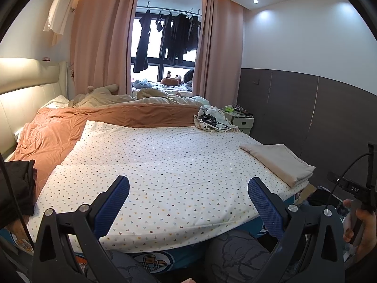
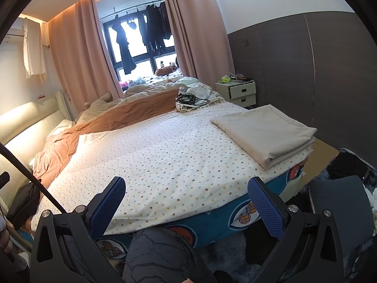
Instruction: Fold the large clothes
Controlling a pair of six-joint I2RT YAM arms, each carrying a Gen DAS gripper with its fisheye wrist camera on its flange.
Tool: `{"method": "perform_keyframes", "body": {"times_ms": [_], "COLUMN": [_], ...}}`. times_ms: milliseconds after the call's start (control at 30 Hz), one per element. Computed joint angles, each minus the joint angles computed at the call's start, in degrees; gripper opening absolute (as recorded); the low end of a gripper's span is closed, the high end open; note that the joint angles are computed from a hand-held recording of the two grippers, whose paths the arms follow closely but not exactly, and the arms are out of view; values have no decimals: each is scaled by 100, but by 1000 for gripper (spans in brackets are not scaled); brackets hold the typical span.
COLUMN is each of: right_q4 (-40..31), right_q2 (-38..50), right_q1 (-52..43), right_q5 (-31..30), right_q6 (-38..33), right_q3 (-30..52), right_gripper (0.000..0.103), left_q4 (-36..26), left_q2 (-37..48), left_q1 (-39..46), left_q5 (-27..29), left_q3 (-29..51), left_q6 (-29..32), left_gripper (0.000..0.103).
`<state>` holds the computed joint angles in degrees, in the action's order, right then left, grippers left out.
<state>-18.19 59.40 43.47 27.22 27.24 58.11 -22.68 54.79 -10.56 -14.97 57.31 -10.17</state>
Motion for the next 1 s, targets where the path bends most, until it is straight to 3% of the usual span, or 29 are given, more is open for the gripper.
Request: {"method": "perform_keyframes", "body": {"times_ms": [1000], "right_q4": [-49], "right_q2": [143], "right_q1": [563], "right_q5": [298], "right_q6": [200], "right_q3": [104], "right_gripper": [103], "left_q4": [50], "left_q2": [-447], "left_q1": [-82], "left_q5": [-281], "left_q3": [-296], "left_q6": [65], "left_gripper": [103]}}
